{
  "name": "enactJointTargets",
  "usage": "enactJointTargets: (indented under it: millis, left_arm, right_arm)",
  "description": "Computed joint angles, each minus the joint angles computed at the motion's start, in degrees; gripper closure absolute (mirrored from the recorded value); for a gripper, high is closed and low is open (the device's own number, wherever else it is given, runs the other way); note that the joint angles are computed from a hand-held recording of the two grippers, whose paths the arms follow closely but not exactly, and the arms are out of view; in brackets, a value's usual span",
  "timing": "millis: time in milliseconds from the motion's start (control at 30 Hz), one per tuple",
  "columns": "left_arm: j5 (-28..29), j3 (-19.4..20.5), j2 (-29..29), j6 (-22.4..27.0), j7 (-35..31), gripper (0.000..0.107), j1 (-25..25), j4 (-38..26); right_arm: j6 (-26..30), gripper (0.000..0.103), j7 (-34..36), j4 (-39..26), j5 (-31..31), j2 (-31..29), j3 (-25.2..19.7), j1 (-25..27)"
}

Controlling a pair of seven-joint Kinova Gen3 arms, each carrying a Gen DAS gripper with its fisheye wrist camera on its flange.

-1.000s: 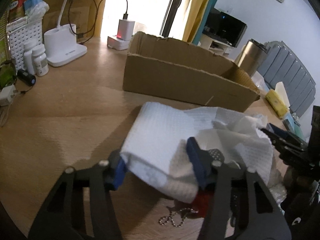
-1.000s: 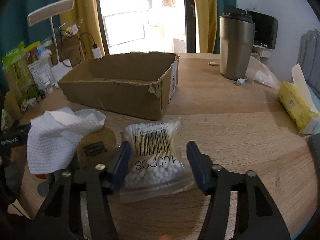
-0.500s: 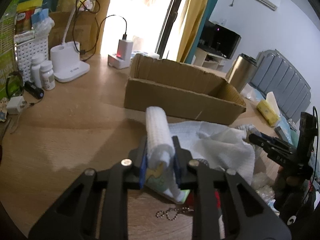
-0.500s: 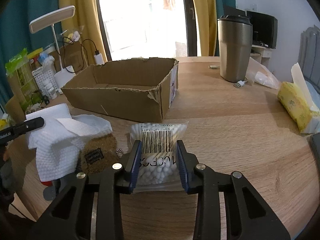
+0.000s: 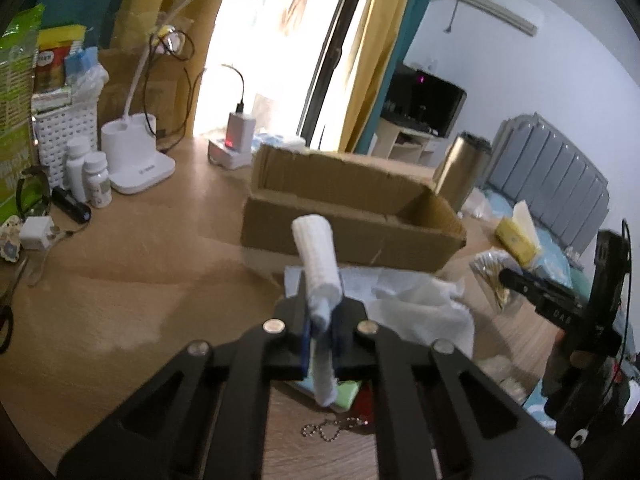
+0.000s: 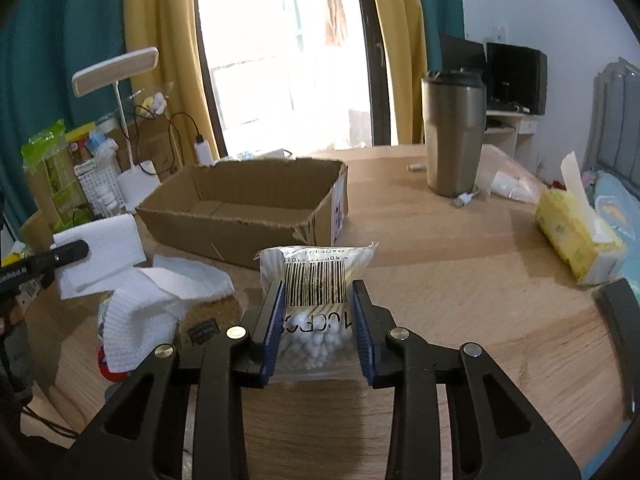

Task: Organize soft objects
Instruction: 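Carry both items over the cardboard box and open both tools to drop them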

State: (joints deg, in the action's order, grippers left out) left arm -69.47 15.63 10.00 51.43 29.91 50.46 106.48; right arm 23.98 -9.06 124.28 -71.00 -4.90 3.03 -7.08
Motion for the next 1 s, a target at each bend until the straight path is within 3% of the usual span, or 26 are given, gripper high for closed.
enactJointTargets:
  millis: [467,633,1000]
  left_arm:
    - [-6.6,1.4,-2.2,5.3,-0.6,0.101,-1.9,0.4]
    - [-7.3,0.9,-2.5,3.7,-2.5,0.101,-3.8,0.1]
    - [-9.0,-1.5,-2.9,-7.4,-6.9,0.101,-10.1,0.2]
  right_arm:
    - [0.6,0.068,8.7,-1.6,-8.7,-1.0,0.4,-0.3]
    - [0.4,0.068,11.2,-3.0,-11.3,-0.1,-0.5,0.0]
    - [0.8,0.068,8.5,-8.3,-10.1,4.7,-3.4,0.7]
